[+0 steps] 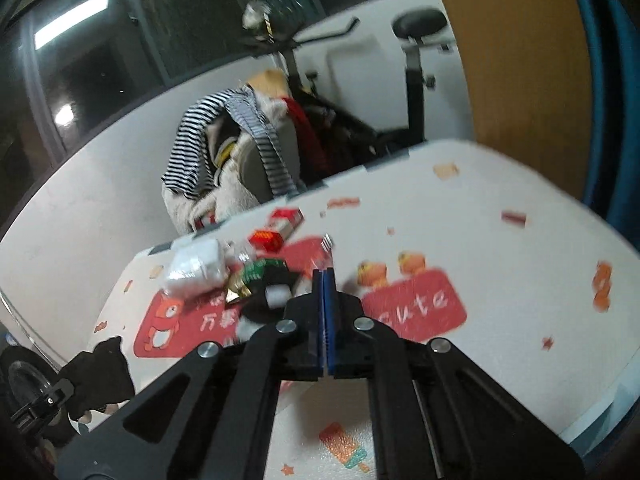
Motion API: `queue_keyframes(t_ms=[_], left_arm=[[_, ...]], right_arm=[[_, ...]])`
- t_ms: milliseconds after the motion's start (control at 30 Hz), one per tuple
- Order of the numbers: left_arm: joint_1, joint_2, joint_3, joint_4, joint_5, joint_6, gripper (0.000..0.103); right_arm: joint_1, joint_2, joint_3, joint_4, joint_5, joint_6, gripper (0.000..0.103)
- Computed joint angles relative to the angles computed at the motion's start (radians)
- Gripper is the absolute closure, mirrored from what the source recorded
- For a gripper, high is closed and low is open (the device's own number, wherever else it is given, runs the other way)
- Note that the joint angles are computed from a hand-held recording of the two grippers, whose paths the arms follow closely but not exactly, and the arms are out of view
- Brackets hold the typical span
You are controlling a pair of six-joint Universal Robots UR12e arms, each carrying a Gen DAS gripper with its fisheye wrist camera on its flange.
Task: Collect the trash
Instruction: 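Grasp the pink printed card package with the right tool while left holds the glove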
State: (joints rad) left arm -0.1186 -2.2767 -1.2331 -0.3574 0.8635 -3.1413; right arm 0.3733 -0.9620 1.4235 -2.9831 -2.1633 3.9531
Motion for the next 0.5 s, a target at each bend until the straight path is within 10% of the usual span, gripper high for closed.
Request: queue_keyframes(t_ms=[200, 333, 433, 500], left_arm=[[0.002, 0.008, -0.01, 0.013, -0.015, 0.004, 0.096], [0.005, 0.011, -0.016, 0.009, -0.017, 0.001, 0.096], [0.006, 0.012, -0.02, 0.003, -0.017, -0.002, 0.096], [0.007, 0.011, -0.021, -0.003, -0.017, -0.001, 0.096]], right_arm=[[0.012, -0.003, -0.015, -0.082, -0.019, -0.117, 0.098], [-0.006, -0.02, -0.025, 0.04, 0.081, -0.099, 0.098], [-0.009, -0.02, -0.038, 0.179, 0.125, -0.105, 0.072], [-0.004, -0.014, -0.044, 0.223, 0.132, -0.108, 0.032]])
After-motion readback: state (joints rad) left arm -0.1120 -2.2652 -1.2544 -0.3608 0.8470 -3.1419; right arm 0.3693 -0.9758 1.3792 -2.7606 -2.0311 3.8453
